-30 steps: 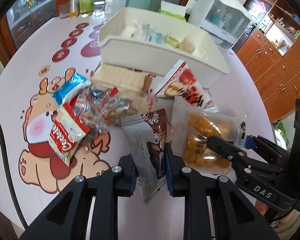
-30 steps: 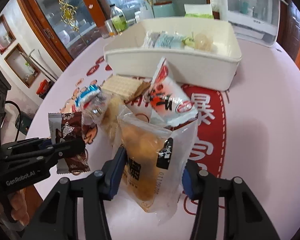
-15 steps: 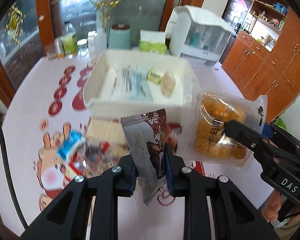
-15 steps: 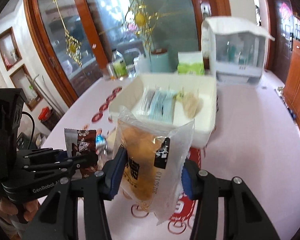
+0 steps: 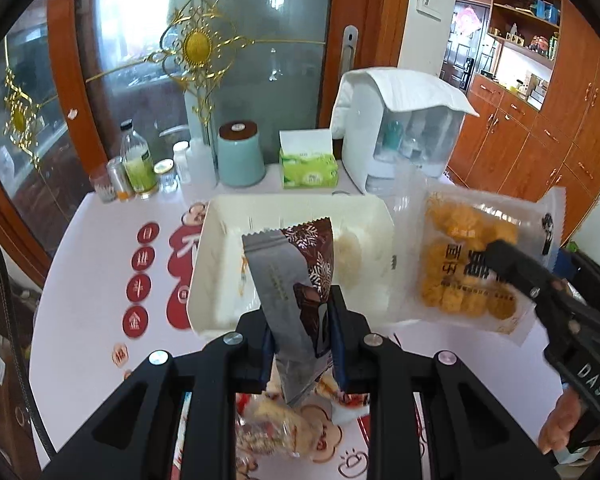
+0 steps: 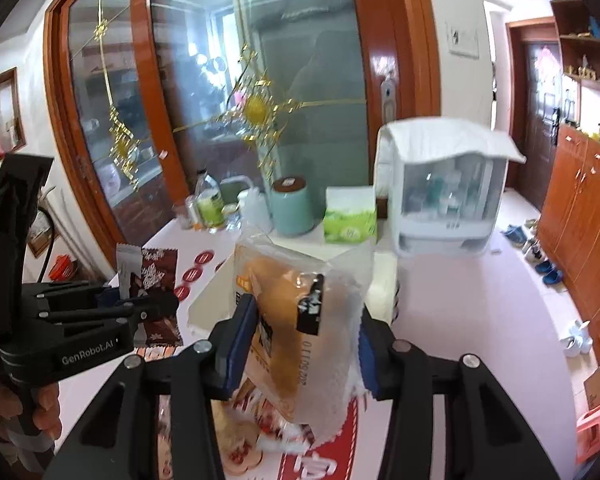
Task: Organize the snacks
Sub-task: 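Lift both held snacks toward the white tray, then lower both snacks into the white tray and open both grippers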
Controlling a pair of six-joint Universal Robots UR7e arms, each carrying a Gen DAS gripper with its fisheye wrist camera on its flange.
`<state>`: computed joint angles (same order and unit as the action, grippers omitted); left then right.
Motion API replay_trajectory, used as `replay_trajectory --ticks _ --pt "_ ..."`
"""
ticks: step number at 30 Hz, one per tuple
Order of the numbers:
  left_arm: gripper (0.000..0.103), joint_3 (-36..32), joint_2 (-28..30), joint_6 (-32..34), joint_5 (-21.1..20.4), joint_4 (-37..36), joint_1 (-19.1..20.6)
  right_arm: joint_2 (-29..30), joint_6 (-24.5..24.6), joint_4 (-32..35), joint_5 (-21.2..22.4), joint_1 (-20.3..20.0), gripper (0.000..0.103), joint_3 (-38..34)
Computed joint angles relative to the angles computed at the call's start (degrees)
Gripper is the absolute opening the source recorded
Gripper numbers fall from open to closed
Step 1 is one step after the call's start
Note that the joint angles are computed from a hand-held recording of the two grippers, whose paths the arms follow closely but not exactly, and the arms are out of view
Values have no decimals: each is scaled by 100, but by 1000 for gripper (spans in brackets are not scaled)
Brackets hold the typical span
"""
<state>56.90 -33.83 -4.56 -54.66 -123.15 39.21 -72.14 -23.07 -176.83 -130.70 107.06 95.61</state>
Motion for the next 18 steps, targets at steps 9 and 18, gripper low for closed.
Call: replay_trajectory --ticks 9,18 --pt "22 -1550 888 395 183 412 85 584 -429 -303 -129 -38 41 -946" --pt "22 -3080 1868 539 276 1103 282 1182 -439 18 -369 -264 35 -1749"
